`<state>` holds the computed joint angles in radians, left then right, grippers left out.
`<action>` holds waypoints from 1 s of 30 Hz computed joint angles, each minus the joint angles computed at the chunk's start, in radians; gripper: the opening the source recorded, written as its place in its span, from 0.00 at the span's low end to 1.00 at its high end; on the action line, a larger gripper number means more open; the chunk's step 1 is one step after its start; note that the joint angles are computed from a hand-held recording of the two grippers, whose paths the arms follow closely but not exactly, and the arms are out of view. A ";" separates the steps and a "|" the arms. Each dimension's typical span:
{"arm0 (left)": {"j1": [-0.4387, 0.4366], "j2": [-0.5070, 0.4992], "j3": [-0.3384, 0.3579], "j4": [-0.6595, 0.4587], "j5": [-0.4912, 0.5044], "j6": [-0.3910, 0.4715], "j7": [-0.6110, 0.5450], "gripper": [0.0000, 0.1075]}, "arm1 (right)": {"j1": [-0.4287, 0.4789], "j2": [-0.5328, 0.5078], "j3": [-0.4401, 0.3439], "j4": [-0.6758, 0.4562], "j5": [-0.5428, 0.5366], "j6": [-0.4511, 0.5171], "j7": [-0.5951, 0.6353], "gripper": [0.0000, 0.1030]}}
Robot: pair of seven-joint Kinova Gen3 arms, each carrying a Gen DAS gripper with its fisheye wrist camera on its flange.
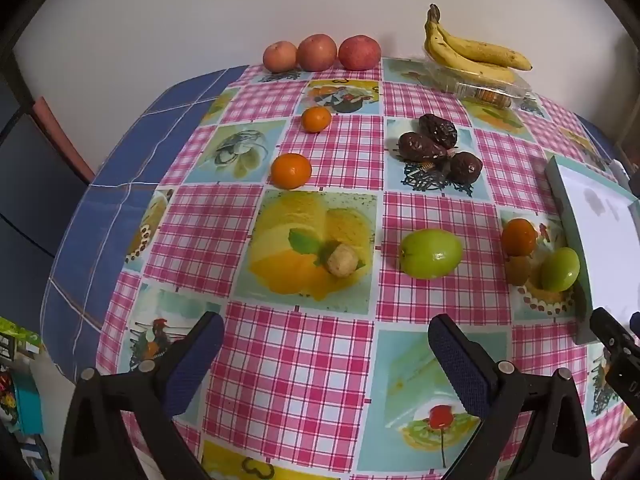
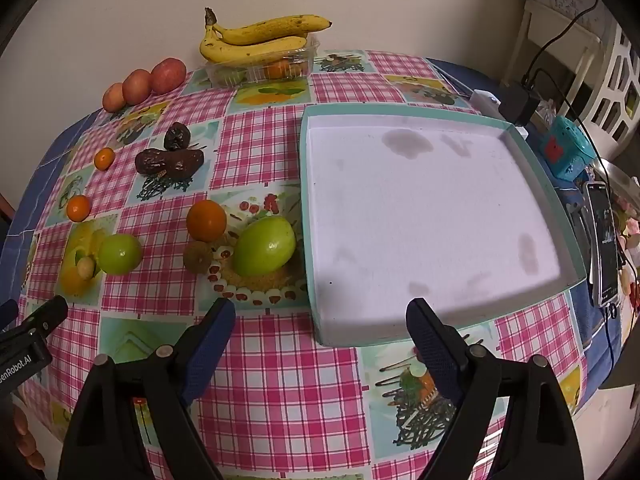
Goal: Organize fruits
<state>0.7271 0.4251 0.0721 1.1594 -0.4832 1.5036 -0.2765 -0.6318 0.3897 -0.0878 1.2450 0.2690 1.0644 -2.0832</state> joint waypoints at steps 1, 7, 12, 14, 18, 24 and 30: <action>0.007 0.004 -0.002 -0.003 -0.009 0.009 0.003 0.96 | -0.001 0.001 0.001 -0.001 0.002 0.002 0.000 0.85; 0.026 0.022 -0.007 -0.024 -0.031 0.040 0.017 0.96 | 0.002 0.003 0.000 -0.007 -0.002 0.006 0.005 0.85; 0.023 0.018 -0.008 -0.017 -0.025 0.033 0.014 0.96 | -0.001 0.001 -0.006 -0.005 -0.010 -0.001 0.007 0.85; 0.017 0.009 -0.006 -0.005 -0.018 0.019 0.018 0.96 | -0.003 -0.006 -0.004 0.003 -0.010 -0.010 0.002 0.85; 0.015 0.010 -0.004 -0.006 -0.013 0.020 0.026 0.96 | 0.007 0.002 -0.004 -0.006 -0.024 0.008 0.008 0.85; 0.019 0.019 -0.007 -0.018 -0.017 0.035 0.038 0.96 | 0.015 -0.002 -0.004 0.000 -0.032 0.001 0.002 0.85; 0.020 0.018 -0.009 -0.018 -0.020 0.042 0.046 0.96 | 0.016 -0.003 -0.008 0.002 -0.040 -0.006 0.011 0.85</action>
